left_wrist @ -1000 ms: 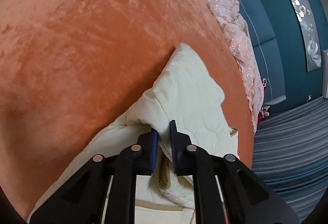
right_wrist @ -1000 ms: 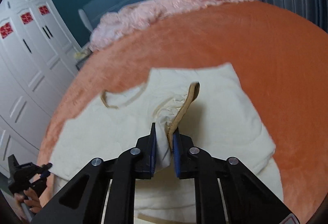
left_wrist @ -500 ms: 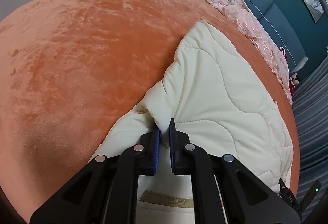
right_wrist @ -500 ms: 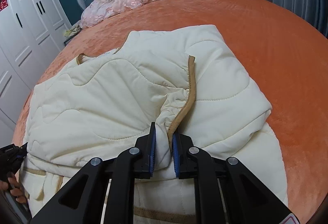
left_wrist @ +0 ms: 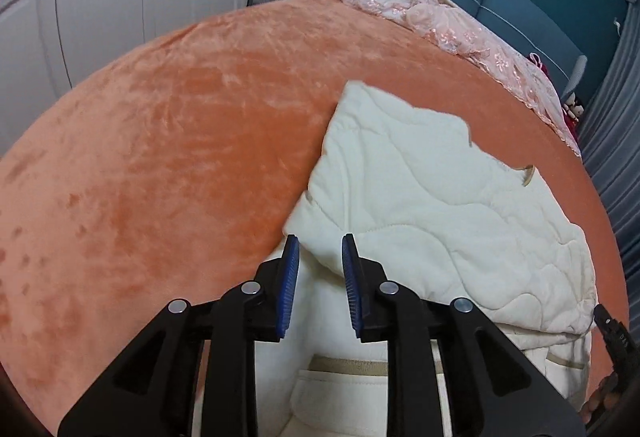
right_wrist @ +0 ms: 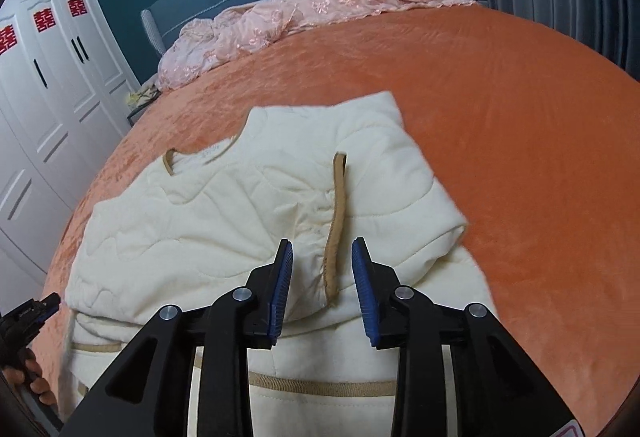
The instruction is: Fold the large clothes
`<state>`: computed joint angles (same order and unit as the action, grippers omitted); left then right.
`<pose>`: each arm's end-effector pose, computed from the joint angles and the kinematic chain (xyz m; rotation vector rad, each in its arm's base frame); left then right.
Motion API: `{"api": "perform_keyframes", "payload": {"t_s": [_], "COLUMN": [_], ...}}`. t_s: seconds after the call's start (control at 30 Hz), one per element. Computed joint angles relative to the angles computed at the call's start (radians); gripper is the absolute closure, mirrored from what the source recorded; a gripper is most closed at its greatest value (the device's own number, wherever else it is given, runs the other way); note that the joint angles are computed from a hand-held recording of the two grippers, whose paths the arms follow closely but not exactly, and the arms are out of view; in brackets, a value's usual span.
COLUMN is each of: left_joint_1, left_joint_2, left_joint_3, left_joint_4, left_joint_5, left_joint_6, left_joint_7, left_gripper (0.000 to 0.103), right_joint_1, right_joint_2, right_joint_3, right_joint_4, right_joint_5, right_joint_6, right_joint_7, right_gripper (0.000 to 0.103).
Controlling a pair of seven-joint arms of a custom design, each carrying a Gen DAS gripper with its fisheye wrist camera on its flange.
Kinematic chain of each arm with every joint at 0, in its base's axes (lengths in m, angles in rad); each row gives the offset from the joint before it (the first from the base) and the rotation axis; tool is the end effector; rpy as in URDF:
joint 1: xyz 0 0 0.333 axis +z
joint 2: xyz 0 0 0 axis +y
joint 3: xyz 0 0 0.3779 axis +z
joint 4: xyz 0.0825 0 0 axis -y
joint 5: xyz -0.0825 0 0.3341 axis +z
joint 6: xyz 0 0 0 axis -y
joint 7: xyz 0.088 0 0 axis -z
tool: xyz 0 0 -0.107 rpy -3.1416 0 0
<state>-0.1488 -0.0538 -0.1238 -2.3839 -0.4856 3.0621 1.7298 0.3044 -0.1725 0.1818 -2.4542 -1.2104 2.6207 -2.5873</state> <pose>0.4834 -0.0979 0.5172 -1.9201 1.8524 -0.9346 0.3709 0.2243 0.4790 -1.0954 2.1781 -0.6908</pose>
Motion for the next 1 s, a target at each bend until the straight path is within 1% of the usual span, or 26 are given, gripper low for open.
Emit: {"api": "perform_keyframes", "payload": {"t_s": [0.03, 0.07, 0.1, 0.13, 0.23, 0.3, 0.37, 0.4, 0.47, 0.5, 0.53, 0.57, 0.63, 0.67, 0.7, 0.73, 0.77, 0.83, 0.87, 0.9, 0.93, 1.0], "left_joint_1": [0.008, 0.013, 0.011, 0.014, 0.031, 0.032, 0.03, 0.025, 0.01, 0.008, -0.004, -0.006, -0.007, -0.002, 0.002, 0.003, 0.013, 0.032, 0.031, 0.033, 0.035, 0.05], "left_joint_2": [-0.003, 0.002, 0.018, 0.04, 0.134, 0.203, 0.268, 0.306, 0.368, 0.397, 0.42, 0.438, 0.461, 0.47, 0.475, 0.479, 0.482, 0.482, 0.48, 0.477, 0.475, 0.469], "left_joint_3": [0.004, 0.007, 0.012, 0.009, -0.02, -0.045, -0.07, -0.077, -0.075, -0.077, -0.065, -0.065, -0.061, -0.068, -0.07, -0.072, -0.083, -0.108, -0.11, -0.113, -0.116, -0.13], "left_joint_4": [0.02, 0.05, 0.098, 0.145, 0.306, 0.409, 0.493, 0.541, 0.615, 0.649, 0.669, 0.678, 0.68, 0.672, 0.658, 0.641, 0.622, 0.566, 0.534, 0.511, 0.505, 0.515], "left_joint_5": [0.019, 0.031, 0.007, -0.006, 0.073, 0.118, 0.154, 0.177, 0.23, 0.246, 0.274, 0.287, 0.316, 0.321, 0.331, 0.342, 0.343, 0.343, 0.353, 0.358, 0.359, 0.35], "left_joint_6": [-0.01, -0.028, -0.058, -0.085, -0.172, -0.221, -0.259, -0.292, -0.352, -0.383, -0.394, -0.39, -0.376, -0.363, -0.34, -0.313, -0.28, -0.184, -0.129, -0.092, -0.081, -0.1], "left_joint_7": [-0.001, -0.005, 0.017, 0.025, -0.046, -0.073, -0.087, -0.101, -0.154, -0.173, -0.21, -0.228, -0.255, -0.254, -0.252, -0.249, -0.233, -0.191, -0.177, -0.173, -0.176, -0.18], "left_gripper": [0.081, 0.081, 0.081, 0.081, 0.081, 0.081, 0.081, 0.081, 0.082, 0.081, 0.082, 0.082, 0.082, 0.082, 0.082, 0.082, 0.082, 0.082, 0.081, 0.081, 0.081, 0.081], "right_joint_1": [-0.002, -0.009, -0.019, -0.028, -0.032, -0.016, -0.001, 0.007, 0.013, 0.014, 0.017, 0.01, -0.001, 0.004, 0.013, 0.027, 0.049, 0.102, 0.125, 0.138, 0.158, 0.191], "right_joint_2": [-0.01, -0.012, 0.0, 0.023, 0.126, 0.206, 0.287, 0.324, 0.398, 0.431, 0.457, 0.489, 0.536, 0.552, 0.563, 0.567, 0.566, 0.558, 0.553, 0.547, 0.541, 0.524], "right_joint_3": [0.0, -0.006, -0.018, -0.03, -0.049, -0.06, -0.075, -0.077, -0.063, -0.056, -0.054, -0.04, -0.021, -0.026, -0.038, -0.062, -0.098, -0.178, -0.216, -0.24, -0.266, -0.308], "right_joint_4": [0.009, 0.02, 0.041, 0.07, 0.194, 0.286, 0.37, 0.408, 0.483, 0.517, 0.539, 0.565, 0.597, 0.606, 0.604, 0.591, 0.572, 0.537, 0.518, 0.506, 0.496, 0.484], "right_joint_5": [-0.005, -0.022, -0.043, -0.059, -0.062, 0.002, 0.1, 0.149, 0.271, 0.315, 0.345, 0.397, 0.477, 0.494, 0.502, 0.494, 0.471, 0.419, 0.401, 0.401, 0.401, 0.421], "right_joint_6": [-0.009, 0.01, 0.05, 0.091, 0.151, 0.161, 0.198, 0.201, 0.189, 0.182, 0.181, 0.18, 0.173, 0.165, 0.172, 0.191, 0.221, 0.274, 0.309, 0.329, 0.339, 0.334], "right_joint_7": [0.007, 0.023, 0.033, 0.032, -0.047, -0.17, -0.329, -0.402, -0.585, -0.657, -0.71, -0.786, -0.897, -0.922, -0.932, -0.92, -0.891, -0.817, -0.776, -0.76, -0.74, -0.712], "right_gripper": [0.069, 0.069, 0.069, 0.069, 0.07, 0.07, 0.07, 0.071, 0.072, 0.073, 0.073, 0.073, 0.073, 0.073, 0.075, 0.079, 0.08, 0.081, 0.081, 0.082, 0.082, 0.082]}}
